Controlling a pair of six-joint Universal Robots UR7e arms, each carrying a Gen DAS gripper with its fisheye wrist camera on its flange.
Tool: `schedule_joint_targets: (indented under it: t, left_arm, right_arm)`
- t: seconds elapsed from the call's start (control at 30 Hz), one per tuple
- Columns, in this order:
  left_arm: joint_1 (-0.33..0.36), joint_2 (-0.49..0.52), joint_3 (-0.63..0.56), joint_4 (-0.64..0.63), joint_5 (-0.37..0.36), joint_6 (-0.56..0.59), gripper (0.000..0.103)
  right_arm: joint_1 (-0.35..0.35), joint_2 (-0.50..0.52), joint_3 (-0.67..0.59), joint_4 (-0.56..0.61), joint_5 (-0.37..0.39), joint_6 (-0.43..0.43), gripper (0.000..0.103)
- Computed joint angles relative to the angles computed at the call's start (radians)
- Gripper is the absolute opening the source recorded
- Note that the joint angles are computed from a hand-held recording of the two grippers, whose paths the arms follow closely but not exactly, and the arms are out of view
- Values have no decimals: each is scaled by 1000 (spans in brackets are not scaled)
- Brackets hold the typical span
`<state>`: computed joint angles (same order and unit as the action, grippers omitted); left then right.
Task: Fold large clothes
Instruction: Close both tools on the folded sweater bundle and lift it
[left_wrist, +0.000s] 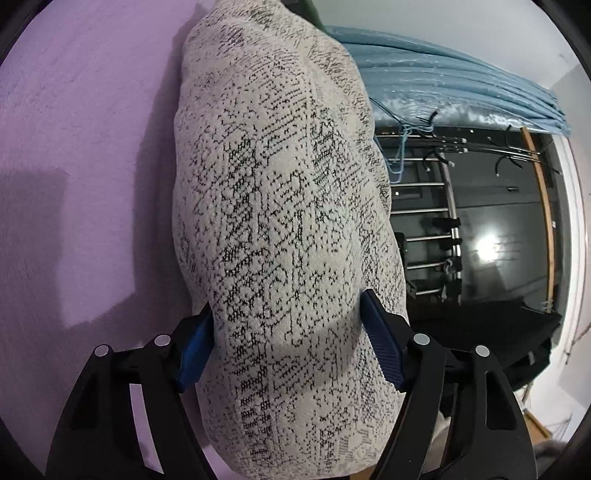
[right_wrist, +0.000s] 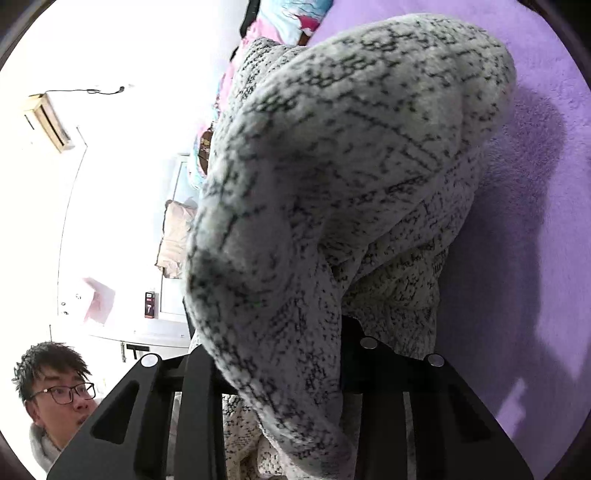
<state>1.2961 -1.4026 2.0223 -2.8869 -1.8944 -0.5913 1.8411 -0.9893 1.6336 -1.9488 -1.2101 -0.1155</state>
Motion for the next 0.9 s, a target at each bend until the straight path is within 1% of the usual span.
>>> schedule_joint_targets:
  t: [0.1, 0.2, 0.37, 0.5, 0.57, 0.6, 0.7, 0.77, 0.9]
  left_arm:
    - [-21, -26, 10, 1, 5, 3, 70]
    - [-46, -57, 22, 20, 14, 20, 70]
    - [-96, -118, 47, 21, 38, 1, 70]
    - [-141, -187, 66, 13, 77, 0, 70]
    - [-155, -220, 76, 14, 84, 1, 69]
    - [-164, -238, 80, 20, 89, -8, 69]
    - [-195, -295, 88, 88, 137, -17, 69]
    - [-204, -318, 99, 108, 151, -32, 69]
    - [-226, -376, 124, 149, 184, -41, 69]
  right_arm:
    - [5, -25, 25, -5, 15, -10, 30]
    - [27, -39, 38, -13, 25, -9, 30]
    - [71, -53, 55, -39, 56, 0, 30]
    - [106, -58, 71, -53, 69, 12, 30]
    - [126, -59, 75, -52, 77, 11, 30]
    - [132, -60, 81, -55, 83, 11, 30]
    - [140, -68, 107, -78, 103, 33, 30]
    - [148, -60, 128, -119, 118, 56, 30]
    - [144, -53, 160, -158, 146, 53, 30]
